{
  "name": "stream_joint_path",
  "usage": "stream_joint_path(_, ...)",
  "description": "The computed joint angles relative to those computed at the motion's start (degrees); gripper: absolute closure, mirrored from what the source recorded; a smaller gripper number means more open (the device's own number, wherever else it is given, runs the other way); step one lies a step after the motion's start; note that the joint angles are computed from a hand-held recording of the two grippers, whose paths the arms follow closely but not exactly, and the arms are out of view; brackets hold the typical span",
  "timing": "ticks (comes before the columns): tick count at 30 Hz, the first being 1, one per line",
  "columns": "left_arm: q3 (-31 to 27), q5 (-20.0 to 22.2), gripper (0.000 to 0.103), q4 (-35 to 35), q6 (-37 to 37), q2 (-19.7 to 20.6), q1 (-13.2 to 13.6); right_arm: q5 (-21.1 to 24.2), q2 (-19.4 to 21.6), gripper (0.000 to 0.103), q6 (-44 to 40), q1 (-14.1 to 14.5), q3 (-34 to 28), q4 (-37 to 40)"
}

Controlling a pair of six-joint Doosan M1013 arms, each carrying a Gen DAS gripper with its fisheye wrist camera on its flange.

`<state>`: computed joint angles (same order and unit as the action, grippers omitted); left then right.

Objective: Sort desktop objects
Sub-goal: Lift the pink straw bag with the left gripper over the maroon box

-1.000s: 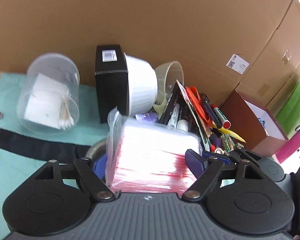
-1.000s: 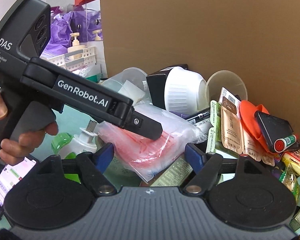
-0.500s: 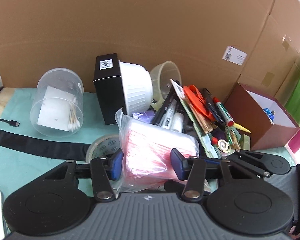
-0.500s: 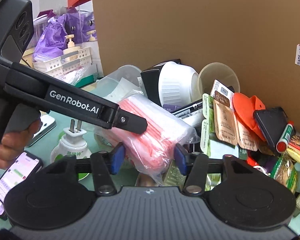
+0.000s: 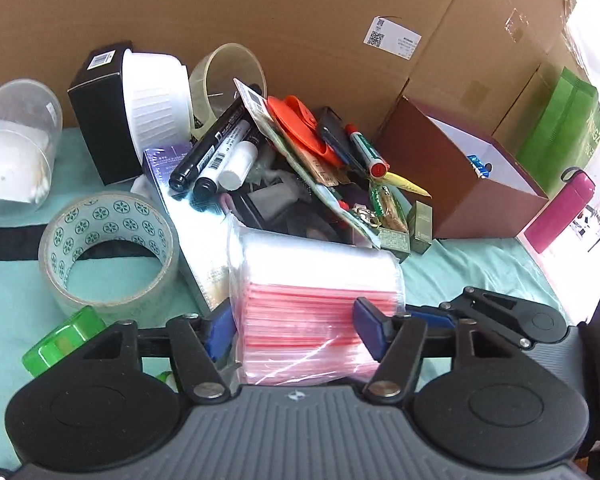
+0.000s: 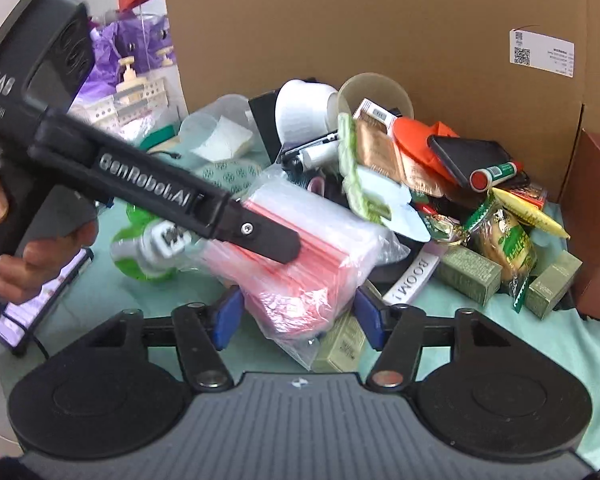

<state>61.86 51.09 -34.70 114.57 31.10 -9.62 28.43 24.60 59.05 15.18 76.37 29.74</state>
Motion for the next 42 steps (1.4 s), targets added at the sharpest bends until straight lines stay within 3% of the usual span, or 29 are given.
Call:
stream_joint_path(6,-0.3,-1.1,0.030,1.6,-1.8,0.3,-0.4,-1.1,1.0,0.031,-2.9,0.3,-0.6,1.8)
stream_joint_path(10,0.9,-3.6,0.039,5.9,-2.5,-1.0,-1.5,-2.1,1.6,0.034,-0.8,0.8,-1.2,-1.4)
stream_joint_path(13,2.9,-6.3,0.048,6.4,-1.2,-2.7,-2.0,-0.9,1.0,0.038,-0.7,0.1,-1.0,1.5)
stream_joint_path(21,3.8,-11.4,0.058,-0.4,3.7,-5.4,-2.5,-5.3,-2.8,0.039,-11.3,-1.6,2.6,14.1)
stream_joint_path(24,1.8,-11.1,0.059,-4.8,5.8,-4.9,-2.7,-7.3,-4.0,0.039,-18.1,-2.6,3.1,20.6)
stream_joint_path(27,-0.4,-11.3,0.059,-6.9,6.3,-3.7,-3.8,-10.0,-4.9,0.039,-21.3,-3.3,3.3,22.2)
stream_joint_path(30,-2.9,-11.3,0.059,-8.7,7.7,-2.3,-5.3,-12.7,-5.5,0.039,-19.1,-4.1,3.4,19.1)
stream_joint_path(34,-9.2,-7.8,0.059,-10.2,6.6,1.7,-7.2,-16.4,-6.1,0.039,-13.7,-5.7,4.1,13.9)
stream_joint_path(42,-24.8,-1.2,0.059,-9.6,1.1,11.6,-11.1,-18.9,-5.7,0.039,13.1,-9.9,3.6,-12.9)
